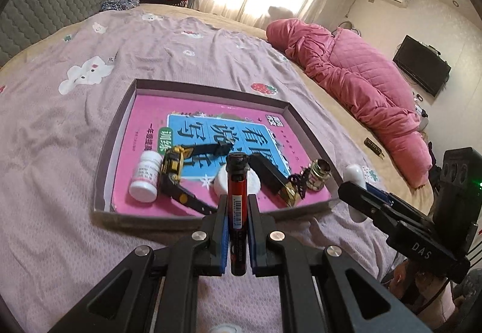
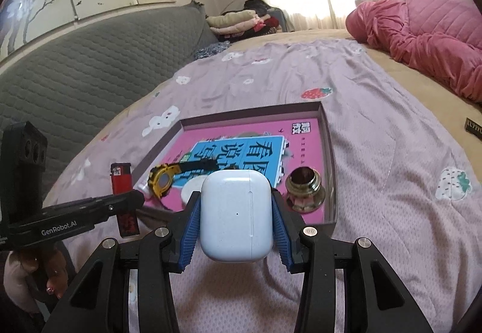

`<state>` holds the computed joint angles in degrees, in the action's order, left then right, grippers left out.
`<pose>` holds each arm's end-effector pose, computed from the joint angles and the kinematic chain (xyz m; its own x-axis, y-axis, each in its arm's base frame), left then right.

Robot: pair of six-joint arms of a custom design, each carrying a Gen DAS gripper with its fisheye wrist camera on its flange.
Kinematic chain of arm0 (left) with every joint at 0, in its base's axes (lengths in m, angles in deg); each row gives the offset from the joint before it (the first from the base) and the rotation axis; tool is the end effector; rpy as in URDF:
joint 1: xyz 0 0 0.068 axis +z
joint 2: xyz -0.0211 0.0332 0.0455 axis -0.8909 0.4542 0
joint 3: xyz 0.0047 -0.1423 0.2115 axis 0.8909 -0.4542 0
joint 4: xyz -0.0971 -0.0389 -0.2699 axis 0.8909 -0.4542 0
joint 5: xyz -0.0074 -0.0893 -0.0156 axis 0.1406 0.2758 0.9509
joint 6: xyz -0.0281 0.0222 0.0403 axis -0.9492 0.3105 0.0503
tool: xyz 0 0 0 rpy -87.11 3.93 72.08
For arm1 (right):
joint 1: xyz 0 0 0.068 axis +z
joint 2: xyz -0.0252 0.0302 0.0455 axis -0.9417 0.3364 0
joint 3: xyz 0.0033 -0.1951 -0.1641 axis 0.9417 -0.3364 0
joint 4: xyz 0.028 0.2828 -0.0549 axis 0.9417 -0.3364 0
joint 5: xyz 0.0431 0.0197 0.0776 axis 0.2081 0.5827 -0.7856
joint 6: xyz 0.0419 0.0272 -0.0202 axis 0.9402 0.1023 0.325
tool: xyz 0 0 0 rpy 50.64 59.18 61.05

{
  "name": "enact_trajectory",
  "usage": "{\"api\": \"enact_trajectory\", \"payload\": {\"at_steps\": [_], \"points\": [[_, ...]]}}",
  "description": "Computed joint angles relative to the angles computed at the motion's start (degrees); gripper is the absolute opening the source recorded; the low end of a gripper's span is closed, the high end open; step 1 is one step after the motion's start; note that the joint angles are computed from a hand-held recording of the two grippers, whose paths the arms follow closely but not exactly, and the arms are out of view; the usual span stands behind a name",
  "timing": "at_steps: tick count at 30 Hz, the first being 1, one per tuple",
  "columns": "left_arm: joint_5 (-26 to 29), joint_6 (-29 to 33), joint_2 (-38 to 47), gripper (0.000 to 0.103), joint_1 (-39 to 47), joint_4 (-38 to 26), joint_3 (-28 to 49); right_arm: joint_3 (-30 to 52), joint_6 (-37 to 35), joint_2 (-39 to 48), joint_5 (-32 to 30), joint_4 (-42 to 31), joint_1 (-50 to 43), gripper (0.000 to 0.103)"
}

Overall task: Organize rigid objects
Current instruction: 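Carry the lighter over the tray with the left tool while the right tool carries the earbuds case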

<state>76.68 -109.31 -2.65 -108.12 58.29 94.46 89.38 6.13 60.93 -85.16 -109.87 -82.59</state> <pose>0.1737 -0.1712 0.2001 -0.7673 -0.0031 -0.6413 0.3002 0.8819 -0.3634 0.1339 -0.0127 0.2041 -0.6612 0.0968 -0.7439 -0.1665 0.9480 0.2713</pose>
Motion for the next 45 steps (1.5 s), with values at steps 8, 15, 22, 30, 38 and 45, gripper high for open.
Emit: {"api": "enact_trajectory", "payload": {"at_steps": [8,15,22,30,38,45], "points": [[1.59,2.24,4.81,0.010,3.61,5.12,1.09,-0.24,2.09,3.47,2.28,5.61,1.81,0.046],[3.33,3.19,9.32,0.010,5.58,9.01,2.00,-0.33,2.93,6.86,2.33,9.89,0.71,0.046],[4.29,3.77,13.73,0.010,6.42,10.29,3.84,-0.37,4.06,10.36,3.67,13.25,2.10,0.046],[4.80,3.80,16.87,0.010,7.95,11.15,5.61,-0.89,4.63,12.01,5.60,14.99,4.45,0.046],[4.06,4.29,19.80,0.010,8.50,10.05,7.96,-1.30,4.62,14.64,7.08,16.32,4.70,0.046],[4.17,4.37,21.18,0.010,8.62,10.10,8.57,-1.74,4.23,15.98,7.91,17.19,4.94,0.046]]}}
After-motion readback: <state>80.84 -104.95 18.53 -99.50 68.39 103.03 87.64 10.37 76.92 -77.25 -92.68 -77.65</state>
